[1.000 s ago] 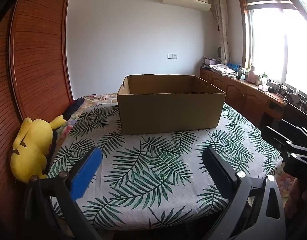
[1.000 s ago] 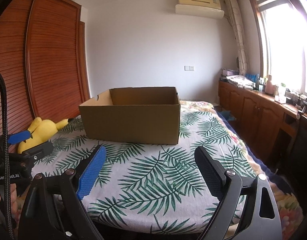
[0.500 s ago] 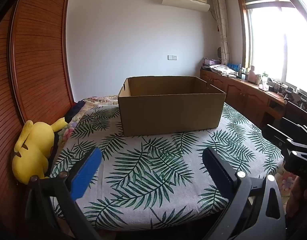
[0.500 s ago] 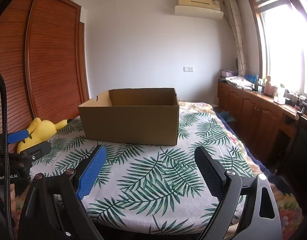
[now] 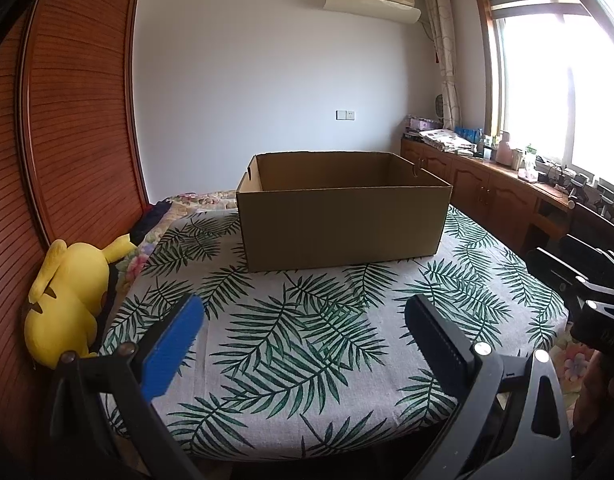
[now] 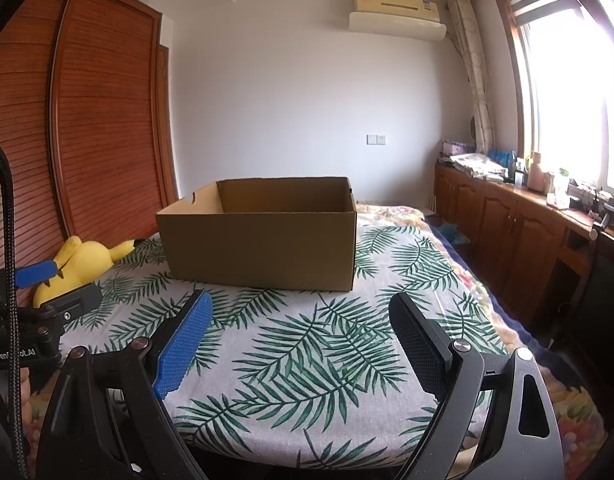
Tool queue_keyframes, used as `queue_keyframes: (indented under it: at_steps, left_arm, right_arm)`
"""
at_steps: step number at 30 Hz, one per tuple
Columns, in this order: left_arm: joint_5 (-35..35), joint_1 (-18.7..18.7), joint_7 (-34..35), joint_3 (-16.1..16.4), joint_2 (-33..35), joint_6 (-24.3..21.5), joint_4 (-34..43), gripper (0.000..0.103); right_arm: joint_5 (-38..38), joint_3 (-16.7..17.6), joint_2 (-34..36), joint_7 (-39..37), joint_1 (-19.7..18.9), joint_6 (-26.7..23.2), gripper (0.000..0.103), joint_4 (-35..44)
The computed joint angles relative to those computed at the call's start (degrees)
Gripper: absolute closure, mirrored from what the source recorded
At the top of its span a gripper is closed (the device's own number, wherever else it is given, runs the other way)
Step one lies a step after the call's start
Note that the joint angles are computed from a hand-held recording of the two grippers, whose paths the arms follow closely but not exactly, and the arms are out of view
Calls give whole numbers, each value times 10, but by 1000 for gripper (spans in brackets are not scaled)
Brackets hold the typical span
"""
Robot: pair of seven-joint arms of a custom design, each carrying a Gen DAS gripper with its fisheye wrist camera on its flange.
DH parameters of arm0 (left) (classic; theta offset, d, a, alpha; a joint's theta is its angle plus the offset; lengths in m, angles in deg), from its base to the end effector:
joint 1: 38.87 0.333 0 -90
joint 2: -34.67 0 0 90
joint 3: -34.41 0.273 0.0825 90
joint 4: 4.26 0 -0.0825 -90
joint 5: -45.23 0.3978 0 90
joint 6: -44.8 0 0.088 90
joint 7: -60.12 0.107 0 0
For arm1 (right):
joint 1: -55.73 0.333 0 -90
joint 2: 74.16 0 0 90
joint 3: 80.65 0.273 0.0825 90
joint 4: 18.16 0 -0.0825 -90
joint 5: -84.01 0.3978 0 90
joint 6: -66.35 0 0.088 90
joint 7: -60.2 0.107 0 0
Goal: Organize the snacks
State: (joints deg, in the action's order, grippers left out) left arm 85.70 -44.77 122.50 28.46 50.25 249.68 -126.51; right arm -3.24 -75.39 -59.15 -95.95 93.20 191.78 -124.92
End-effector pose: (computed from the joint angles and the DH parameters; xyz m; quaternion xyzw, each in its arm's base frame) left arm 0.5633 -0.1981 0.3567 -0.4234 0.7382 -0.4553 0.2617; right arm 0.4999 0.4089 0.3639 -0.4948 0.6586 -0.4585 0.3335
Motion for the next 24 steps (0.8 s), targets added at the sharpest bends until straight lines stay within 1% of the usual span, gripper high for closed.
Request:
queue_keyframes:
  at_steps: [2, 6, 10, 15, 19, 24]
  left_arm:
    - [-14, -7, 11, 5, 0, 0, -2, 1]
    - [-4, 0, -1, -1, 8, -6, 6, 1]
    - [-19, -8, 12, 6, 9, -4, 5, 1]
    - [-20, -8, 14, 6, 11, -4, 6, 1]
    - [-3, 3, -1, -1, 13, -4, 10, 1]
    - [-2, -1, -1, 1, 16, -6, 13, 1]
  right_arm:
    - [0, 0, 0, 1, 0, 0, 12, 0]
    - [-1, 0, 1, 1, 0, -1, 12, 1]
    - [1, 0, 0, -1, 0, -1, 12, 1]
    - [0, 0, 0, 0, -1, 0, 12, 0]
    - [0, 0, 0, -1, -1, -1, 12, -1]
    - [0, 0, 0, 0, -1, -1, 12, -1]
